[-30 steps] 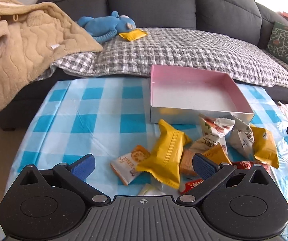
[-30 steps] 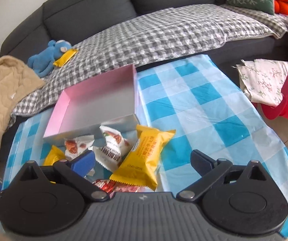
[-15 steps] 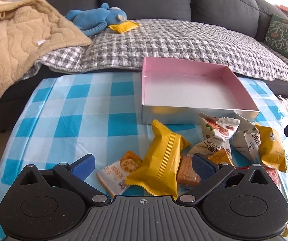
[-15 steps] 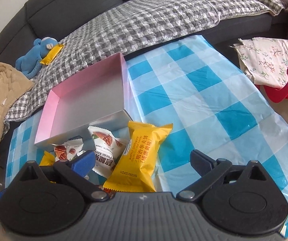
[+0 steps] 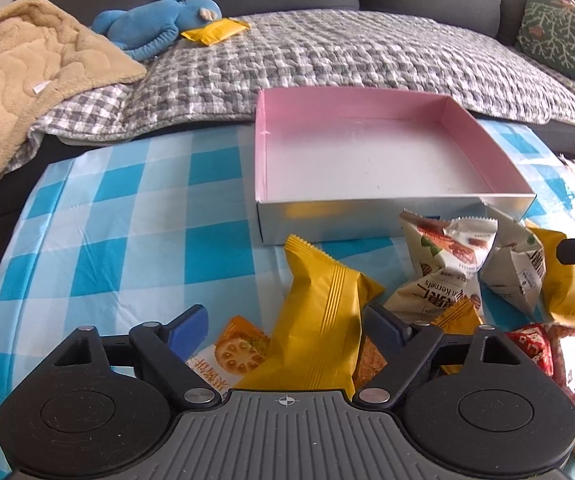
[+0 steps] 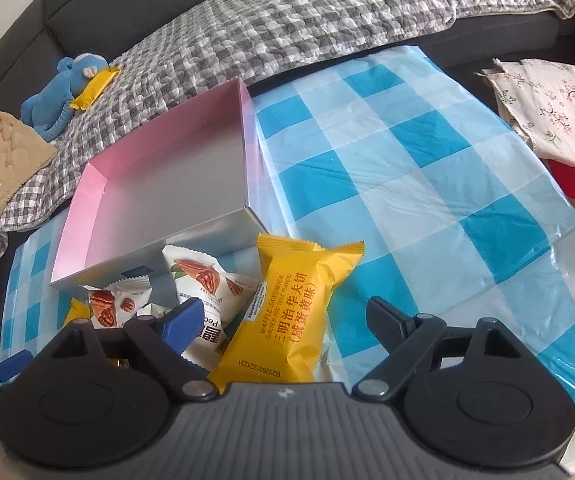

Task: Organize snacks
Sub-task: 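Grasp the yellow snack pack with the left gripper while the right gripper grasps a yellow waffle pack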

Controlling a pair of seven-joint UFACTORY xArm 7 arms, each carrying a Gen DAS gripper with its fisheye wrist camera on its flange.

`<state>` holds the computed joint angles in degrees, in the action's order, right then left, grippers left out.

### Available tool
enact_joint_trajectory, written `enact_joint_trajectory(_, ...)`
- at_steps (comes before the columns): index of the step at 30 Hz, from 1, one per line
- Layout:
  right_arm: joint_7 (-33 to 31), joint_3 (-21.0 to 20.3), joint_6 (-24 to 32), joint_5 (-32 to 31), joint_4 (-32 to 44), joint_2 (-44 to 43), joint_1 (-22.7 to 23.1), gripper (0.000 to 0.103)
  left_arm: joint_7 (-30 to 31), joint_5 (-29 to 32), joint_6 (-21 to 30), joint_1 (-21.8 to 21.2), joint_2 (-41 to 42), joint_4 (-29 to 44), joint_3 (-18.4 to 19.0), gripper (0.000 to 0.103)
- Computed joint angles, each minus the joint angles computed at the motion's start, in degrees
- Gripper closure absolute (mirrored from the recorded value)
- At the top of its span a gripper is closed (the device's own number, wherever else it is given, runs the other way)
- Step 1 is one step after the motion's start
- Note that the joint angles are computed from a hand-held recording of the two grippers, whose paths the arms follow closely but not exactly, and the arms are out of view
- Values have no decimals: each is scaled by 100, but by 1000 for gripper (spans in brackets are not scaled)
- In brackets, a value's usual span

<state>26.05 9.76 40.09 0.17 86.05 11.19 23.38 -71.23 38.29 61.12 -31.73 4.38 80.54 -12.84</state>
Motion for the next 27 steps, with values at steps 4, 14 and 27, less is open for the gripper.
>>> enact_joint_trajectory(4, 91, -27, 93, -292, 112, 131, 102, 24, 118, -57, -72, 16, 88, 24, 26, 31)
enact_joint_trajectory(14, 117, -34, 161, -324, 160, 210, 144, 58, 87, -138, -292, 45, 89, -65, 113, 62)
enact_joint_trajectory(27, 338, -68, -127, -366, -63, 9, 87, 68, -308, -76, -704, 269, -305, -351, 41, 63)
